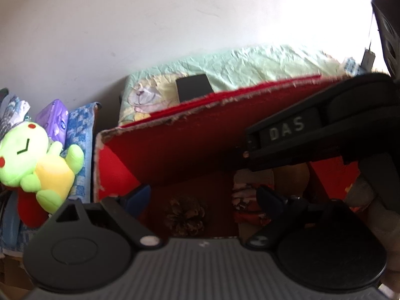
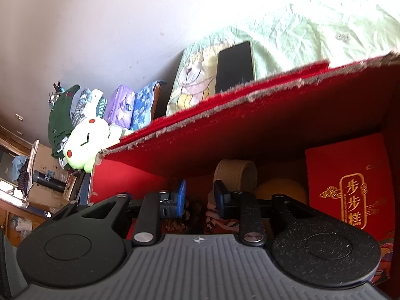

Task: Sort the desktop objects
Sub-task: 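Withdraw the right tool from the box and move toward the tape roll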

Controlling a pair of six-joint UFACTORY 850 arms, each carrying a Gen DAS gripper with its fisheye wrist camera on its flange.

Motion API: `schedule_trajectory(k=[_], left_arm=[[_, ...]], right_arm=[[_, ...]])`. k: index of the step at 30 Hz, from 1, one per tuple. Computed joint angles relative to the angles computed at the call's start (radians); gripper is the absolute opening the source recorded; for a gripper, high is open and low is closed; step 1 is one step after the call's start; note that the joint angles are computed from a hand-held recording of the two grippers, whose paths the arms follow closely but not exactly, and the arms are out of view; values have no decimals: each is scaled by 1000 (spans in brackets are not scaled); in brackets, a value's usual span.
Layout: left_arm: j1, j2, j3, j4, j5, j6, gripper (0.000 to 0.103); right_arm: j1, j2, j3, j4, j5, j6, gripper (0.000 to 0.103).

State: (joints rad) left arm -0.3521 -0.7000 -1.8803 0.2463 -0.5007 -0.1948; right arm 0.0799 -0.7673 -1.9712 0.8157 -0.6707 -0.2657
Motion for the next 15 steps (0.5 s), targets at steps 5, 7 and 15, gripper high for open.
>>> schedule_trajectory(k=[5, 7, 15], left_arm=[[-20, 60, 103, 282, 95, -275, 95], [-33, 77, 129, 392, 104, -367, 95], [-37, 132, 183, 320, 88, -411, 98]], right_arm=[[-4, 64, 89, 108, 73, -133, 30], [-4, 96, 130, 144, 101, -201, 30], [-12, 204, 287, 314, 189, -397, 37]])
